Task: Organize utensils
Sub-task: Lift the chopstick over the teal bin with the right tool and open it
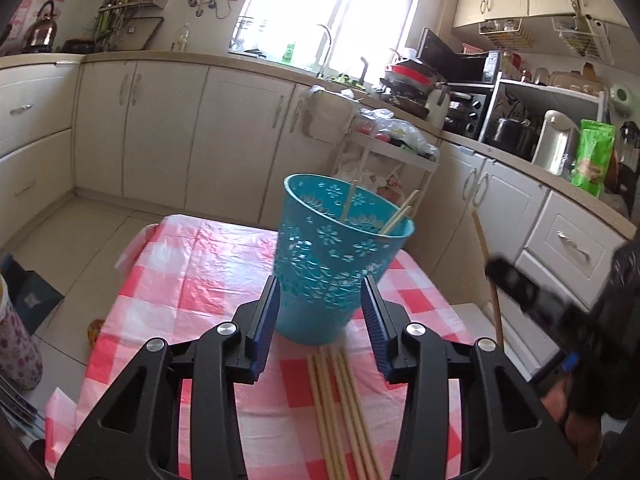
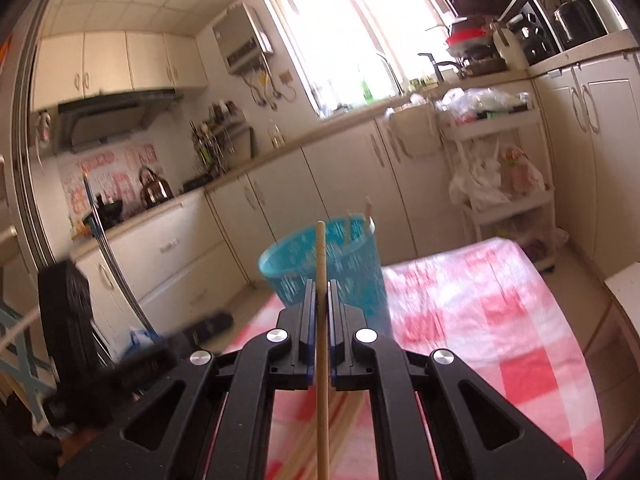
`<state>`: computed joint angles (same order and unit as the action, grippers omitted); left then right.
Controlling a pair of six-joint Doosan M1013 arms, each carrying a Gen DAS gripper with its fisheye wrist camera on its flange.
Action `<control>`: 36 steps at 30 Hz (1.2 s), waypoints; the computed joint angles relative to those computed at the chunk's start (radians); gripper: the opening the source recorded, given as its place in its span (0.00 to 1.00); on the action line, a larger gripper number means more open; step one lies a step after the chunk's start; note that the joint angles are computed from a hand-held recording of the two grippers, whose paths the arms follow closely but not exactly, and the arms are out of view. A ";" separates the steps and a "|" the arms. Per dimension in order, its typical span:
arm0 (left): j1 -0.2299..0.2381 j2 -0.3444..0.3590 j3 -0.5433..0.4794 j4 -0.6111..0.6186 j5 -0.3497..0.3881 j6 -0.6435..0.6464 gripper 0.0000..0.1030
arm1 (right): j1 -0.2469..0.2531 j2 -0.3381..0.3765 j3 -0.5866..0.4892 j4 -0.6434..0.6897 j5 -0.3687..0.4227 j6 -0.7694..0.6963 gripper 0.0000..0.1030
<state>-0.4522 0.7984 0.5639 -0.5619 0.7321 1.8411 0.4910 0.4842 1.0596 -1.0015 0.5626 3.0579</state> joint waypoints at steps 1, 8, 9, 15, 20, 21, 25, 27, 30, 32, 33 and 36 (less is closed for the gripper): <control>0.001 -0.004 0.006 -0.031 0.003 0.024 0.38 | -0.005 0.003 -0.009 -0.046 -0.020 0.042 0.06; 0.016 -0.014 0.017 -0.353 0.092 0.306 0.39 | -0.028 0.022 -0.067 -0.229 -0.112 0.215 0.06; 0.019 -0.012 0.012 -0.384 0.107 0.324 0.40 | -0.029 0.026 -0.076 -0.223 -0.115 0.203 0.06; 0.012 -0.005 -0.020 -0.377 0.109 0.358 0.41 | -0.035 0.055 -0.132 -0.168 -0.130 0.107 0.06; 0.015 0.020 -0.078 -0.270 0.061 0.217 0.41 | -0.055 0.120 -0.250 -0.229 -0.126 0.147 0.06; 0.017 0.027 -0.089 -0.254 0.057 0.190 0.41 | -0.057 0.135 -0.274 -0.269 -0.122 0.180 0.06; 0.025 0.051 -0.130 -0.227 0.065 0.124 0.41 | -0.056 0.184 -0.343 -0.456 -0.092 0.308 0.06; 0.026 0.073 -0.169 -0.202 0.080 0.085 0.41 | -0.059 0.209 -0.380 -0.440 -0.080 0.273 0.06; 0.028 0.095 -0.206 -0.173 0.095 0.038 0.41 | -0.064 0.240 -0.419 -0.390 -0.060 0.211 0.06; 0.028 0.108 -0.229 -0.155 0.106 0.020 0.41 | -0.068 0.253 -0.436 -0.343 -0.050 0.170 0.06; 0.029 0.111 -0.234 -0.151 0.110 0.017 0.41 | -0.070 0.258 -0.441 -0.327 -0.045 0.158 0.06; 0.029 0.108 -0.225 -0.141 0.108 0.016 0.41 | -0.069 0.261 -0.438 -0.307 -0.027 0.131 0.06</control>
<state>-0.4235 0.9062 0.3386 -0.7030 0.8400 1.8571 0.4224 0.7449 0.6215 -1.3086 0.5354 3.1887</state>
